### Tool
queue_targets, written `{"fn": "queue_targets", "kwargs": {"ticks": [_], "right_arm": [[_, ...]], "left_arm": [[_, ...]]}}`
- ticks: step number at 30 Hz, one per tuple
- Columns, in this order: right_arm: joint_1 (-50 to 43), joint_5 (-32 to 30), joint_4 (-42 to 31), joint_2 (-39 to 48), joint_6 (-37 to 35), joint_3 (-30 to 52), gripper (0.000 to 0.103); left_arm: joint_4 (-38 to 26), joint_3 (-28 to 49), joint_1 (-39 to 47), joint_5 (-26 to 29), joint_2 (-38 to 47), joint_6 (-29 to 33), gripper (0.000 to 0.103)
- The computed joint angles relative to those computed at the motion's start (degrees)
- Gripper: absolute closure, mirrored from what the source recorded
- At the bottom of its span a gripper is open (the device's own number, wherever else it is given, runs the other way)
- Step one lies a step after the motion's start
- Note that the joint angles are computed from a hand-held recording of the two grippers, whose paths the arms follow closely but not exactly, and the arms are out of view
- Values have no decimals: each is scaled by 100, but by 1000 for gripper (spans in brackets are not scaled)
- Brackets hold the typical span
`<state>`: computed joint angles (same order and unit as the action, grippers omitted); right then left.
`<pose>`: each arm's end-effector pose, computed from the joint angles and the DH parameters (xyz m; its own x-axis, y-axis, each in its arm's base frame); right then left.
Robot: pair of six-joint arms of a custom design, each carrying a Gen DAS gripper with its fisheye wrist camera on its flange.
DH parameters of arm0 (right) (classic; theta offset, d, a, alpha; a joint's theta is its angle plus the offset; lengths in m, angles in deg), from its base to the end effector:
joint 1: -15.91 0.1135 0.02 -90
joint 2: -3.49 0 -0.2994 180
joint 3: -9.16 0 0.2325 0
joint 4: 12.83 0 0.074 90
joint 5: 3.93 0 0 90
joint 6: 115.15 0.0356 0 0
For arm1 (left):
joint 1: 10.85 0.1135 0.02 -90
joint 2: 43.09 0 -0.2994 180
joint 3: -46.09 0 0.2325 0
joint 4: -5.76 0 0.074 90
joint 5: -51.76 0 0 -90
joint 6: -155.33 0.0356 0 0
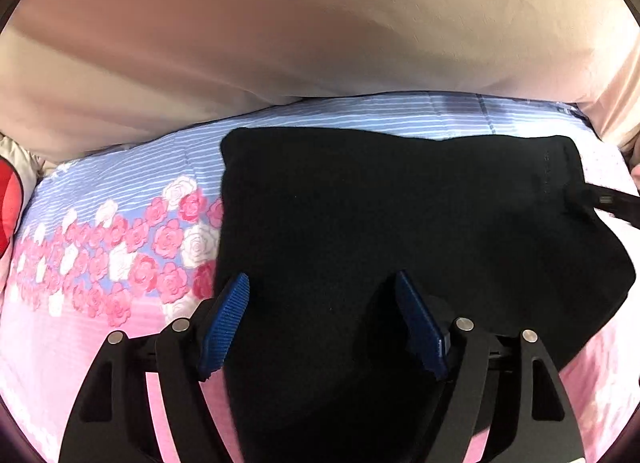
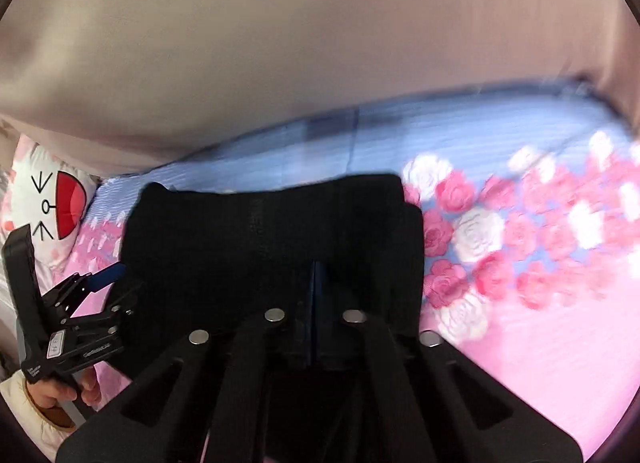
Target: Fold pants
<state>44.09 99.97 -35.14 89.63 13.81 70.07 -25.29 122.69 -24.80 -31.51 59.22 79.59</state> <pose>0.2539 0.1263 0.2330 -0.7040 0.3153 -0.6364 0.1636 0.9440 0.2867 0.3418 -0.0892 0.2137 -0.7124 0.4290 -0.5554 0.4924 0.8694 0.0400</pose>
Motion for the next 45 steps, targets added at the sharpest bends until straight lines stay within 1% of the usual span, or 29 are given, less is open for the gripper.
{"fn": "queue_targets", "kwargs": {"ticks": [2,4,5,6,7,8,9,10,12,14,15,16,17,18,19,20,21,25,26,27,28,29,30,31,34,36,37,38,45], "right_arm": [[381,348,-474,-260,206,-22,101],[457,434,-649,-13,259,-177,103],[381,340,-190,86,199,-527,103],[300,283,387,-62,185,-901,103],[106,8,437,-226,312,-987,103],[45,-41,177,-350,475,-890,103],[96,132,-322,-488,681,-678,103],[225,340,-830,-697,845,-467,100],[783,839,-1910,-1493,1353,-137,100],[1746,1661,-3279,-1938,2255,484,97],[2215,2012,-3935,-1975,2738,840,97],[2502,2240,-4436,-1851,3106,1221,97],[3007,2557,-5147,-1785,3726,1606,97],[3386,2699,-5772,-1688,4182,1976,97],[3478,2889,-5962,-1426,4350,2258,97],[3719,3006,-6418,-1154,4700,2670,96],[3848,3083,-6690,-1034,4872,2908,96],[4527,3435,-7759,-445,5691,3769,96],[4532,3453,-7712,-352,5662,3817,96],[4426,3443,-7453,-229,5467,3839,94],[4479,3456,-7508,-156,5537,3927,83],[4504,3470,-7548,-22,5597,4042,66],[4524,3514,-7547,80,5607,4118,59],[4571,3582,-7607,178,5649,4219,55],[4608,3602,-7685,396,5614,4422,54],[4626,3580,-7723,506,5635,4513,48],[4653,3582,-7868,602,5737,4615,43],[4668,3597,-7874,627,5740,4621,41],[4698,3503,-8035,848,5809,4764,41]], "left_arm": [[-81,32,-30,-69,-16,-87,29],[-137,96,-43,-79,64,-182,29],[-84,111,-42,-73,120,-207,29],[-59,104,-62,-102,126,-200,28],[-51,122,-95,-170,143,-195,28],[-137,156,-131,-250,109,-194,28],[-250,195,-151,-306,71,-208,28],[-480,282,-175,-406,12,-239,29],[-1059,457,-124,-453,-293,-294,29],[-1490,521,-53,-394,-713,-323,29],[-1807,591,-23,-401,-997,-342,24],[-2102,663,-10,-452,-1267,-390,21],[-2296,721,2,-450,-1447,-420,21],[-2586,790,12,-439,-1806,-489,21],[-2767,841,7,-423,-2026,-514,17],[-2891,873,-16,-437,-2188,-531,16],[-3056,878,-71,-486,-2490,-573,16],[-3431,939,-430,-743,-3162,-640,16],[-3546,960,-508,-793,-3321,-670,16],[-3654,977,-538,-772,-3458,-673,15],[-3748,985,-602,-784,-3572,-728,15],[-3785,996,-658,-811,-3603,-790,15],[-3829,973,-692,-769,-3681,-848,15],[-3861,952,-768,-784,-3738,-918,15],[-4023,918,-943,-954,-3870,-1011,15],[-4076,888,-1033,-1043,-3943,-1056,15],[-4088,867,-1032,-1050,-3974,-1053,15],[-4072,838,-991,-1016,-3985,-1020,15],[-4079,788,-885,-1042,-4023,-1010,15]]}}
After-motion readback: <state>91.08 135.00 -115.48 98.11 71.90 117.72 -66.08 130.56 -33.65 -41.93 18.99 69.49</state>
